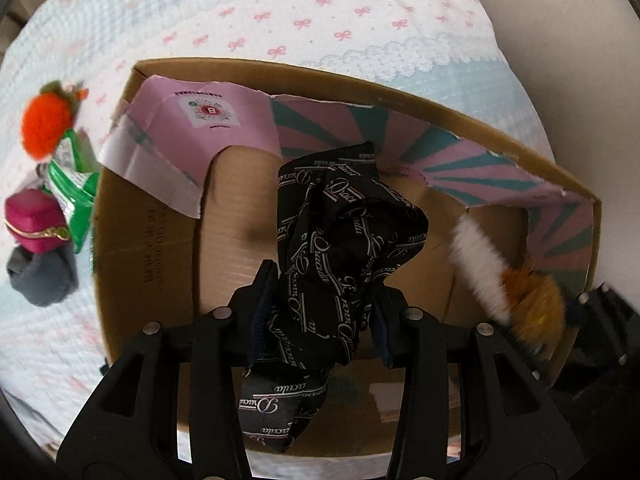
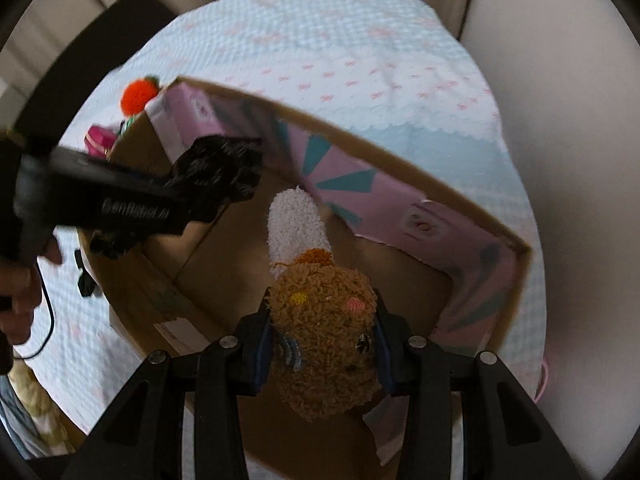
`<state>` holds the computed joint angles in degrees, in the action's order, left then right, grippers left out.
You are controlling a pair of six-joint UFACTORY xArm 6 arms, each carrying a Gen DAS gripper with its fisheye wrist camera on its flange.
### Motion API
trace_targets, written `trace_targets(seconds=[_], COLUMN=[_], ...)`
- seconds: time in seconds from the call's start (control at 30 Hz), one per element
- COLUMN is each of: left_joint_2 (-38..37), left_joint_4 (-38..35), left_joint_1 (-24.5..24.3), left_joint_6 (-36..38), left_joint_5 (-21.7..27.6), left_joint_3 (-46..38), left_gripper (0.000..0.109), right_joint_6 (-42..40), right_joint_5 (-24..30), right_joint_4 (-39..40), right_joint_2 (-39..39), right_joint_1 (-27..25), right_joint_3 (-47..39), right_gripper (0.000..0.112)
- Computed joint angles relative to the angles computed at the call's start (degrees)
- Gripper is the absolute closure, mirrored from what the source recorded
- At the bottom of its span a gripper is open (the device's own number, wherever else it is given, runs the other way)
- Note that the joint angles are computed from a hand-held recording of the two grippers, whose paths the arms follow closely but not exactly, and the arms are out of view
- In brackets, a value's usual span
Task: Organize soft objects
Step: 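Carry the necktie and plush toy into the cardboard box with both tools, then open both tools to release the items and withdraw from the box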
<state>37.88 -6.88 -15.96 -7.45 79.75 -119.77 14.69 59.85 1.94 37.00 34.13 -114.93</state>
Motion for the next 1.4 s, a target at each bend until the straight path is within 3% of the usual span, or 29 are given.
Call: trace_targets(seconds=[0.03,0.07,0.1,0.13,0.2,0.23,0.53,0.8,0.97,1.4], left_joint_2=[0.28,0.39,0.77,0.74,0.13,-0.54,-1.8,-11.31,-18.11,-36.92], left_joint_4=[-0.42,-0.84,-1.27,-1.43,-1.22,-1.21,-0.31,2.33,3.17,1.42], left_joint_1=[0.14,0.28,0.45,0.5,0.46,0.46,0.38,-0.19,0.0,3.17], left_joint_6=[-0.3,-0.53,-0.45,-0.43,-0.43,-0.33,0.4,0.71,1.15,5.77], left_joint_5=[0.3,0.22,0.37,0.42,-0.18,-0.93,-0.57,-5.59,-7.18,-10.56], left_joint_3=[-0.5,-0.76,-1.4,-1.6,-0.9,0.12,-0.74,8.12,12.64,23.1], left_gripper=[0.052,0.023,0.006,0.006,0.006,0.006,0.006,0.006,0.006,0.006], right_joint_6=[-0.68,-1.36,-2.25,-3.16,-4.88,-5.63,-6.17,-1.06,1.05,10.56], right_joint_5=[0.58,0.71,0.9,1.62,2.68,2.37,-3.0,-4.83,-3.82,7.9], right_joint_4=[0.02,-0.37,-0.74,-0.82,-1.21,-0.75,0.52,-4.83,-5.5,-15.43], right_joint_2=[0.78,1.24,1.78,2.42,3.53,3.39,-1.4,-7.58,-10.69,-12.82], right_joint_1=[0.14,0.26,0.46,0.63,0.99,1.03,0.97,2.22,2.84,8.74], right_joint_3=[-1.14,-1.69,-2.33,-3.3,-4.37,-3.9,2.56,6.8,6.67,-5.26], right_gripper=[0.074,0.071,0.069,0.063,0.031,0.009,0.009,0.009,0.009,0.009])
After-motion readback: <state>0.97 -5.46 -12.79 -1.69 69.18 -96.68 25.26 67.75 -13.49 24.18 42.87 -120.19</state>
